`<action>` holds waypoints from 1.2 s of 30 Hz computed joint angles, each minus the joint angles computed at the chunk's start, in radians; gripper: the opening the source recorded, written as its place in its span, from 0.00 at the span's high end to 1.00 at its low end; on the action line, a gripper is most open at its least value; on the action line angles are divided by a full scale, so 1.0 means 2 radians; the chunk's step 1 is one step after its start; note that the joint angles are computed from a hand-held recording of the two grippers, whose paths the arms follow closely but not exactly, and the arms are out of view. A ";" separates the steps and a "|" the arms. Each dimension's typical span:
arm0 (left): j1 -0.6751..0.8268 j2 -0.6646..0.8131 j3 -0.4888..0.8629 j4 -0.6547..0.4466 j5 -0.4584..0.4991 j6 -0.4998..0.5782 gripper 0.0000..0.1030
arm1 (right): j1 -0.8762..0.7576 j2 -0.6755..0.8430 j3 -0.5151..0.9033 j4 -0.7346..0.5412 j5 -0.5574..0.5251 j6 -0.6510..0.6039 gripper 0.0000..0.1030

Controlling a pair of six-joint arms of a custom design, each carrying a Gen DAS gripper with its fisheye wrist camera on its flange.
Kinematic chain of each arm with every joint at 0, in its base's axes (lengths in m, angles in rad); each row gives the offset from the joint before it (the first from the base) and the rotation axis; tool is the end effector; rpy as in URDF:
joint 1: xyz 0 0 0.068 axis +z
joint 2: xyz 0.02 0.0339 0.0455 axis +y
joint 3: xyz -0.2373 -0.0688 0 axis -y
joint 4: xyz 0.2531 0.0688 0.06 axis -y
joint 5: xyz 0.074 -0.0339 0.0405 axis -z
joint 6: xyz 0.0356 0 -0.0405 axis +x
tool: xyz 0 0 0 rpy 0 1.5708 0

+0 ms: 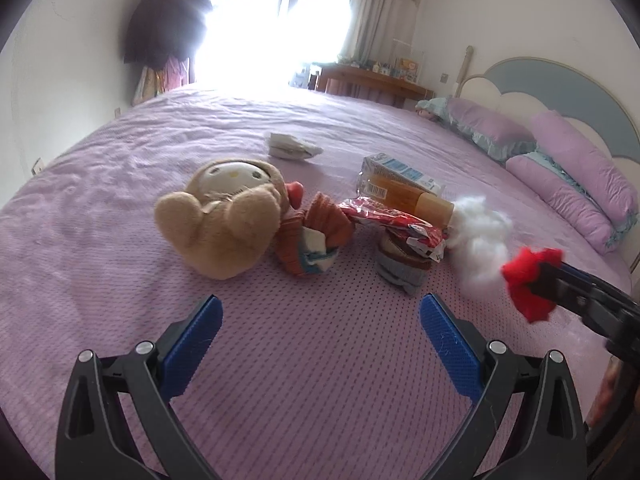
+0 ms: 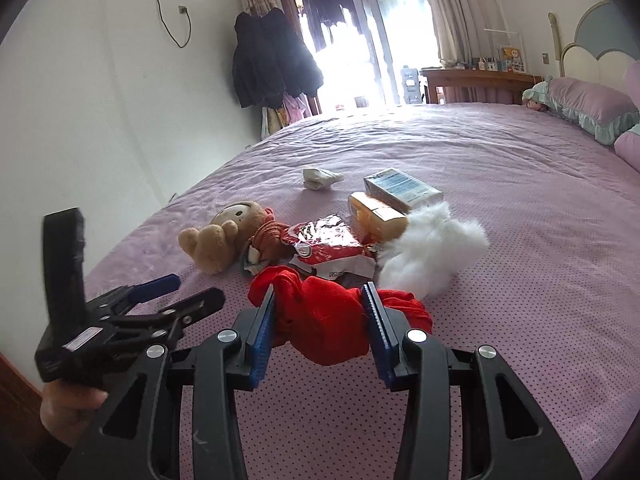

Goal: Collect trash
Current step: 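Grasp the red cloth with the right gripper and lift it, then grasp the orange knit sock with the left gripper and lift it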

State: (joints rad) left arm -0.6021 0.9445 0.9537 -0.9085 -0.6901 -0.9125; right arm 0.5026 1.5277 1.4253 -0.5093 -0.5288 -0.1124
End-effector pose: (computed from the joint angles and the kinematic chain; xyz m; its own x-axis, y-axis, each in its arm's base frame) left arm 0.1748 -0.0927 0.2887 -0.4820 -0.4089 -0.7749 -0.4429 0.8768 -0.1872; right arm 0.3011 0.1860 0.3242 -0.4128 -0.3374 -0.8460 -0.8294 0.5231 0.1961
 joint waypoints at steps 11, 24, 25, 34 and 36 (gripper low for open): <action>0.095 0.070 0.025 0.064 0.093 0.078 0.08 | -0.021 -0.001 0.003 -0.002 -0.027 -0.007 0.60; 0.195 0.113 0.042 0.092 0.177 0.127 0.54 | -0.028 -0.005 -0.005 -0.004 -0.038 -0.016 0.60; 0.195 0.114 0.042 0.092 0.177 0.129 0.59 | -0.029 -0.005 -0.006 -0.006 -0.039 -0.018 0.60; 0.133 0.055 0.023 0.063 0.119 0.110 0.68 | -0.045 -0.033 -0.030 -0.015 -0.049 -0.024 0.60; 0.104 0.034 0.018 0.045 0.096 0.092 0.68 | -0.052 -0.046 -0.040 -0.018 -0.057 -0.024 0.60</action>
State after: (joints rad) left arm -0.3934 1.0116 0.9907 -0.8188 -0.4977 -0.7291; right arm 0.3981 1.4364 1.3443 -0.5458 -0.6426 -0.1602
